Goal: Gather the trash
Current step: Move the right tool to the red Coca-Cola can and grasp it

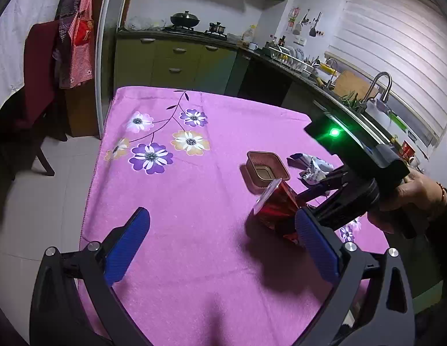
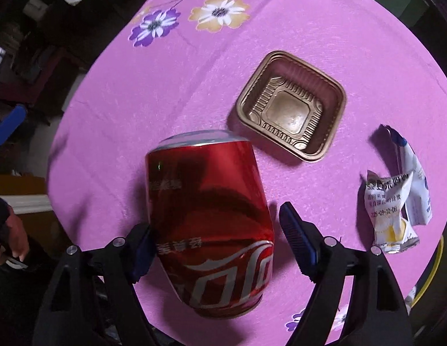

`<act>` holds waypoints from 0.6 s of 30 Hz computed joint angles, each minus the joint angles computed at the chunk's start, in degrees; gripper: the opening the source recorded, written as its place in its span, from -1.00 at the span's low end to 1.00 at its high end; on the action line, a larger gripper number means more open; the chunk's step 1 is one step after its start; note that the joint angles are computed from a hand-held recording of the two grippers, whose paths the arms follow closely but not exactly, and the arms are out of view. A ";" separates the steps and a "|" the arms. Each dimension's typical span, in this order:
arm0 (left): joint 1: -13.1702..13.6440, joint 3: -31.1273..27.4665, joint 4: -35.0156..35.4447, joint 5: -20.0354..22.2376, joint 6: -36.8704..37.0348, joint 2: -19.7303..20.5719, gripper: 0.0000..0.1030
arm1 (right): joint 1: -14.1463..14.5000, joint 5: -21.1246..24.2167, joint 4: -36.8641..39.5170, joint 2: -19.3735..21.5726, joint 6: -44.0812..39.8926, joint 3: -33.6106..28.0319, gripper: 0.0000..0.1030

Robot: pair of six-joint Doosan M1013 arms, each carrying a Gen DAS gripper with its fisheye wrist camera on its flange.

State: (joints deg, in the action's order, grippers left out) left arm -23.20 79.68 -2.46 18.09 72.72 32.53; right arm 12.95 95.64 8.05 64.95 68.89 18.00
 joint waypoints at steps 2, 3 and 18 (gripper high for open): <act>-0.01 0.13 -1.03 -0.12 0.99 -0.02 0.87 | 0.21 1.83 -0.38 1.31 -0.46 -2.33 0.52; 0.00 0.26 -1.55 -0.26 1.49 -0.07 0.87 | 0.25 2.77 -0.37 1.98 -0.53 -3.55 0.52; -0.18 -0.15 -4.62 0.08 5.04 0.35 0.87 | -2.09 -5.09 4.74 -5.70 -2.39 9.92 0.37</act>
